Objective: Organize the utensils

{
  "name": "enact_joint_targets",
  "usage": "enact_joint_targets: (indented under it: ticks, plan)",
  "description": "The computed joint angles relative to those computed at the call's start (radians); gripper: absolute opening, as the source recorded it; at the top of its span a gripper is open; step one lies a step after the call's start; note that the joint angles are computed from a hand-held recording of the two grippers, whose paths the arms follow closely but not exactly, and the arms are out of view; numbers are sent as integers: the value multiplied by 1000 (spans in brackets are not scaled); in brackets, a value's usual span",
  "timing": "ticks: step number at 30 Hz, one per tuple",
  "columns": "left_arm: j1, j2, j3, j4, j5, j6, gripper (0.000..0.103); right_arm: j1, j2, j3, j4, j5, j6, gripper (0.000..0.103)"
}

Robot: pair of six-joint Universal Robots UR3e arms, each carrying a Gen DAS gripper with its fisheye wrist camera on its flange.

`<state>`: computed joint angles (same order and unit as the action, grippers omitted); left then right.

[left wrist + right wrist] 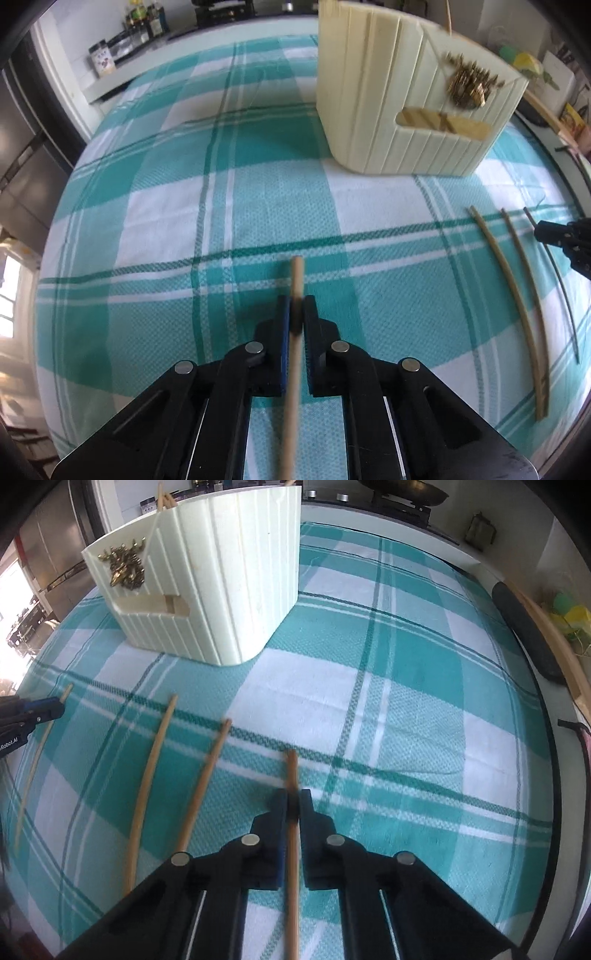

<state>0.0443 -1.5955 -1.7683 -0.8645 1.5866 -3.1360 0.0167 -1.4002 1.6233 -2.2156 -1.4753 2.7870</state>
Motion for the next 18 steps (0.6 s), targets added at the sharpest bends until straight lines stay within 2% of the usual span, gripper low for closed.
enact_joint_targets:
  ticks: [3,6,13,18]
  plan:
    - [20,153,-77,36,-55,3,5,-64,-155,109,-54,131,1,6]
    - [41,312,-109,18,-117,22,5,-128,-330,182,-33,237,-33,6]
    - [129,597,-93,-101,-264,85,5,-301,-718,191,223,460,-163,6]
    - [193,686,-43,-188,-367,79,5,-375,-825,154,313,556,-192,6]
